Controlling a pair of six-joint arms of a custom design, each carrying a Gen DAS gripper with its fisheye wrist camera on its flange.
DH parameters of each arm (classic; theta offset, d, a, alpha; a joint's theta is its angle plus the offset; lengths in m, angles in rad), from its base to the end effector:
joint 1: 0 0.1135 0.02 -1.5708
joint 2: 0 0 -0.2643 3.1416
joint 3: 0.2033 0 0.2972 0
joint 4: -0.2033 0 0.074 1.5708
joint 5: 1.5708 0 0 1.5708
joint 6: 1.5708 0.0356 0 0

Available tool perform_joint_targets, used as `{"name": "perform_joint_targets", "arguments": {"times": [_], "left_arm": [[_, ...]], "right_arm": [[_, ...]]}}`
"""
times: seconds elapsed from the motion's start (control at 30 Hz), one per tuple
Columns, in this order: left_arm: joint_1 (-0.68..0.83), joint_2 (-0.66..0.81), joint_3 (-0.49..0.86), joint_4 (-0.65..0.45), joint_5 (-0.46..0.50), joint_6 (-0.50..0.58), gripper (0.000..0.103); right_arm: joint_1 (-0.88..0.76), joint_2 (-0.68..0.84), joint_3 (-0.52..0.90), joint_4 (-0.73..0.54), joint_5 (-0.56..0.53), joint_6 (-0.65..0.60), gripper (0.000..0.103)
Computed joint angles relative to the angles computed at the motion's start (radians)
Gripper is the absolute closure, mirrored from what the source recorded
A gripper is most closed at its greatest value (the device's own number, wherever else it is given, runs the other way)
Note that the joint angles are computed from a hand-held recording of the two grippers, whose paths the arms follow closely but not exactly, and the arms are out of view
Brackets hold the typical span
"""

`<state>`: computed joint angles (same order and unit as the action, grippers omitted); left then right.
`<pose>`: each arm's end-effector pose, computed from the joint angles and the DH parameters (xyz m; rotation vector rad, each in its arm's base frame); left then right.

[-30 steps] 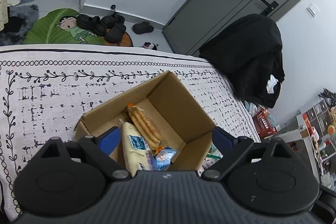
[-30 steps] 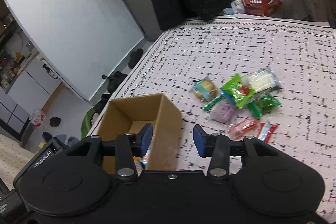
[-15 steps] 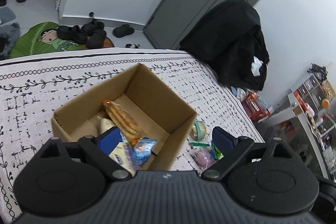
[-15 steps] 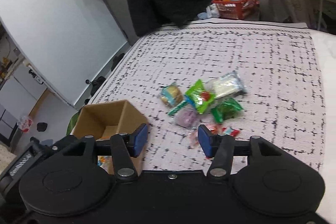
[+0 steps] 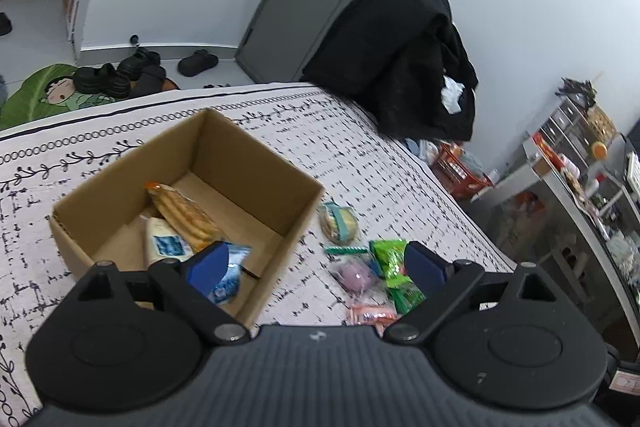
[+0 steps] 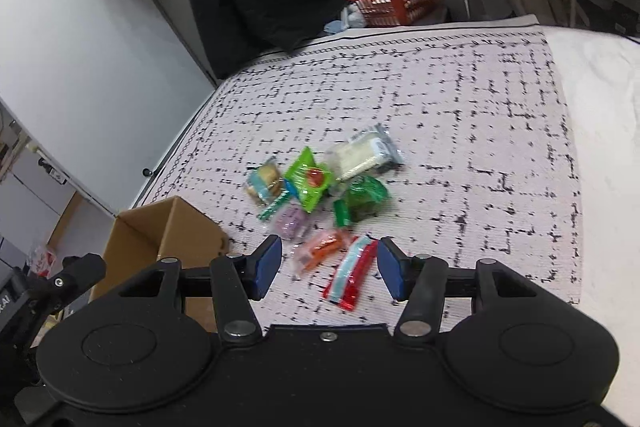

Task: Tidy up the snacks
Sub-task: 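Move both tools back from the box toward the snack pile, then lower the right tool onto the red-and-white striped bar and close it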

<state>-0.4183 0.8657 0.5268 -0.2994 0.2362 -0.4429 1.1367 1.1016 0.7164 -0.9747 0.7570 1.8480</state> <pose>0.2072 -0.1012 0.2099 0.1083 2.2863 -0.7263 0.1121 0.1836 0.1978 0.9173 2.1835 0.1759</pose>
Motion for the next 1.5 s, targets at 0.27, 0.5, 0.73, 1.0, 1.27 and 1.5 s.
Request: {"name": "perform_joint_targets", "arguments": {"times": [0.27,0.5,0.73,1.0,1.27,1.5], "left_arm": [[-0.115,-0.017,-0.023,0.021,-0.074,-0.014,0.009],[-0.259,0.046,-0.022,0.065,-0.171,-0.027,0.01],[-0.337,0.16,-0.01,0.151,-0.236,-0.052,0.013],[-0.365,0.293,0.021,0.205,-0.263,-0.057,0.032],[-0.364,0.397,0.043,0.243,-0.274,-0.067,0.039],[-0.358,0.459,0.053,0.287,-0.26,-0.07,0.039]], "right_arm": [[0.027,-0.094,-0.103,0.013,0.029,0.118,0.05],[-0.003,-0.185,-0.201,0.093,0.029,0.109,0.05],[-0.067,-0.276,-0.305,0.249,-0.035,0.006,0.051],[-0.167,-0.305,-0.39,0.417,-0.146,-0.107,0.058],[-0.249,-0.223,-0.393,0.528,-0.234,-0.206,0.059],[-0.309,-0.134,-0.391,0.621,-0.293,-0.273,0.075]]}}
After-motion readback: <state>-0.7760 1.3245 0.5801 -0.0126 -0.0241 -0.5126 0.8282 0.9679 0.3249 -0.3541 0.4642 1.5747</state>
